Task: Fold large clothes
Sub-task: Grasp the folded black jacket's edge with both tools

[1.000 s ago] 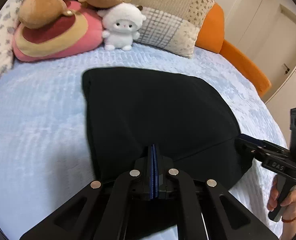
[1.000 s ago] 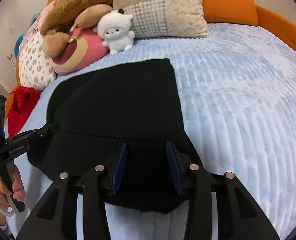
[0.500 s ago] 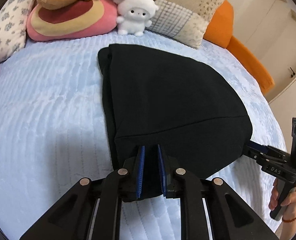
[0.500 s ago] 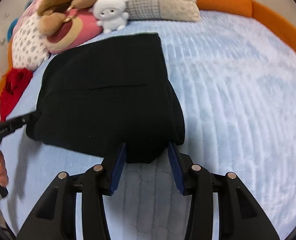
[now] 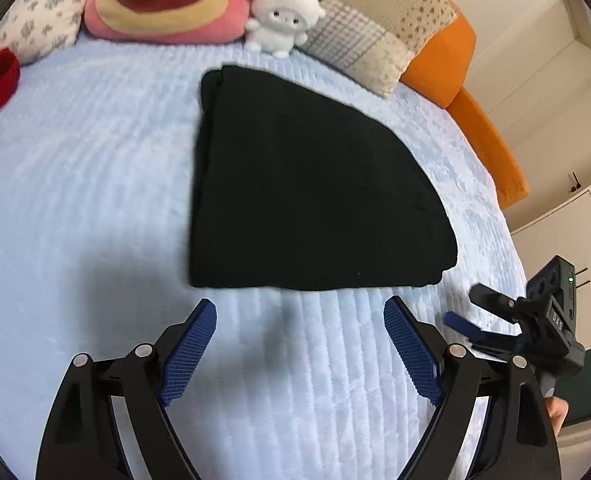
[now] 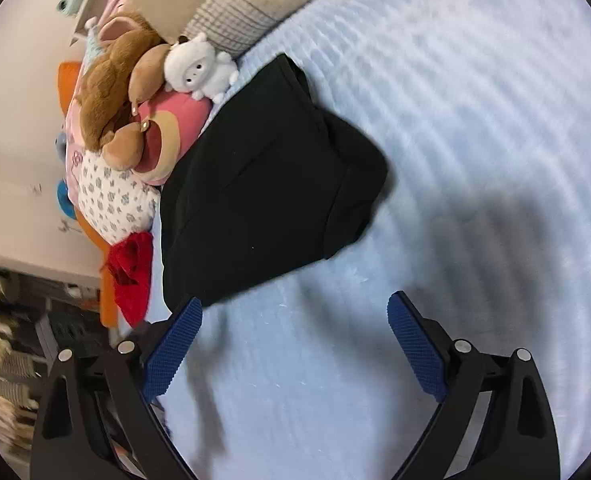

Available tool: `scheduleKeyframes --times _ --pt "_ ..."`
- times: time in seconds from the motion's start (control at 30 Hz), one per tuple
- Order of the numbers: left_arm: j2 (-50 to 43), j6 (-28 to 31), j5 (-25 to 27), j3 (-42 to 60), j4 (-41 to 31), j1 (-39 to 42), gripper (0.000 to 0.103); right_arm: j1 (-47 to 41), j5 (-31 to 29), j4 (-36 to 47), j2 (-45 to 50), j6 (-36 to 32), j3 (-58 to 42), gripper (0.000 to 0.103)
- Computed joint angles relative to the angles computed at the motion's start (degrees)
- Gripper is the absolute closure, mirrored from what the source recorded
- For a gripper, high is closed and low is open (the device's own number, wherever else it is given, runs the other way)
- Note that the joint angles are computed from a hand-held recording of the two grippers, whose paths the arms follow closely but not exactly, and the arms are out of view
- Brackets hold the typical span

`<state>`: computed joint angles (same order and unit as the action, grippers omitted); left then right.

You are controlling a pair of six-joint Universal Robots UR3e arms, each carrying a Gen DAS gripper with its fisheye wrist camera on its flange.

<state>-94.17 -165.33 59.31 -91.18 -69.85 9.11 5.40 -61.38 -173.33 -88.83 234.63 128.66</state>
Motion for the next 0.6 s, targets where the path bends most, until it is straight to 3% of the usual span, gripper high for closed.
scheduleKeyframes --times 0.17,0.33,0.43,0.6 --pt "-5.97 -9.15 -1.02 -0.97 8.18 -0.43 0.016 -0.89 1.77 -17.09 10.26 9.69 1.53 0.009" --pt "-8.72 -12.98 -5.61 -0.92 13.40 0.89 0.013 -3.22 4.08 -26.49 16.91 13.88 -0.48 0.009" --pt "-8.35 -11.89 -12.18 -1.75 10.00 4.63 0.013 -4.92 5.69 -26.99 20.02 14.67 -3.62 0.009" --pt "-6.24 -2.99 -18.75 -1.91 -3.34 10.14 0.013 -8.40 9.15 -25.57 22.78 15.48 -7.68 0.009"
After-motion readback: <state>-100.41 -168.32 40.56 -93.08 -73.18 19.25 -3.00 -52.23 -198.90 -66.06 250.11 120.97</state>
